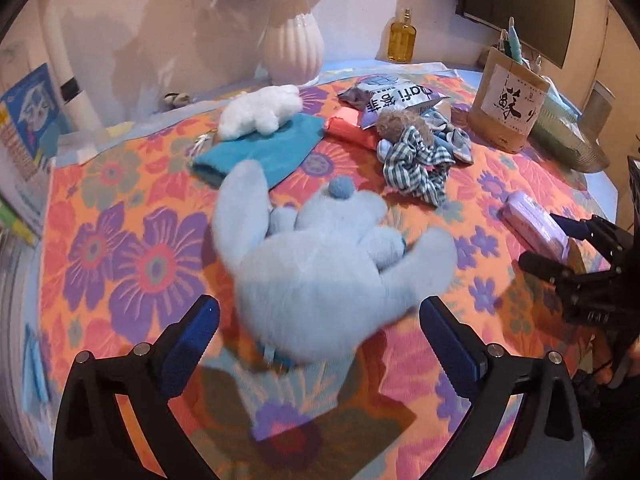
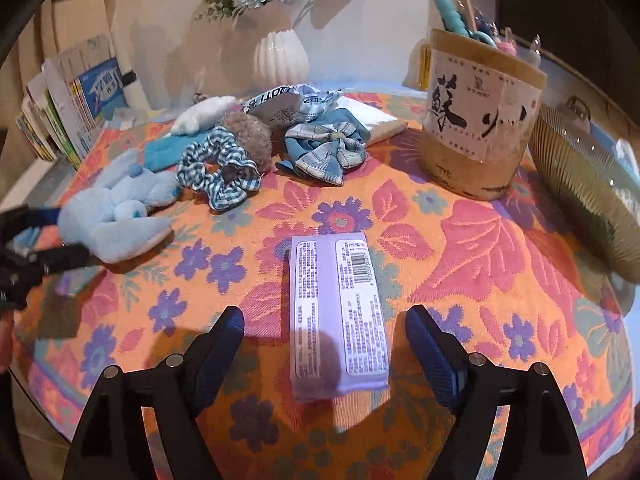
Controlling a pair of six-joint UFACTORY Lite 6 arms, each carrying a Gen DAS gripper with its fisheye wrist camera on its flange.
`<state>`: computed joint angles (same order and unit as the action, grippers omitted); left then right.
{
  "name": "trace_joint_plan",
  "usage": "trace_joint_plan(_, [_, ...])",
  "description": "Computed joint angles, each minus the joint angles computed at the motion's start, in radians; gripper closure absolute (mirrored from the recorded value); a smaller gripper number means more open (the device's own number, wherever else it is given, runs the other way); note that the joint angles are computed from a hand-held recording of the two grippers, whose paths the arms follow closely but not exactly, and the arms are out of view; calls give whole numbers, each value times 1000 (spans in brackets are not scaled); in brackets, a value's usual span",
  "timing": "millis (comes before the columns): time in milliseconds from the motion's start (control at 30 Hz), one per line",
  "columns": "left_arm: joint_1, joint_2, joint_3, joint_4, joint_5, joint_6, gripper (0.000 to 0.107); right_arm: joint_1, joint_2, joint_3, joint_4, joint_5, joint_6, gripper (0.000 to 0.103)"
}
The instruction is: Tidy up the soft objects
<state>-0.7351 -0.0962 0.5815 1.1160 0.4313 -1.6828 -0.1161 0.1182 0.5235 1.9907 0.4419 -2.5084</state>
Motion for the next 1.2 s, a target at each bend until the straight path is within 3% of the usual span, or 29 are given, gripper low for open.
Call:
trace_joint_plan(67, [-4, 50, 28, 69, 2, -53, 7, 17, 3, 0, 66, -8, -44, 21])
trace_joint_plan(133, [-21, 82, 40, 155, 14, -139, 16, 22, 13, 5, 104, -5, -60, 23])
trace_joint_plan(200, [-33, 105, 52, 164, 49, -171, 25, 34, 2, -10, 210, 1, -155, 45])
trace_joint_plan(233, [-26, 106, 50, 168, 44, -183, 27, 36, -7, -17, 222, 6, -173, 62])
trace_joint_plan(267, [-27, 90, 36, 181, 42, -214, 30, 35, -15, -22, 216, 9, -170, 65])
trace_joint_plan(367, [-35, 41, -14, 245, 35, -333, 34, 21, -28, -39, 187, 26, -138, 65])
trace_joint_plan(533, [-105, -69, -74, 289, 77, -480, 36, -57, -155, -92, -29, 94, 48, 65])
trace_joint_plan(700, [-254, -193, -23, 201, 240, -423, 36, -181, -323, -120, -252, 198, 251, 65])
trace_joint_plan(867, [-387, -161, 156, 184, 407, -356, 36, -356, -421, -90, -429, 350, 408, 65])
trace_joint_plan(1033, [-400, -12, 396, 215, 415, -266, 36, -524, -391, 31, -506, 490, 490, 65])
trace_joint_plan(1200, [-365, 283, 828, 190, 359, -44, 36, -620, -259, 243, -498, 523, 563, 65])
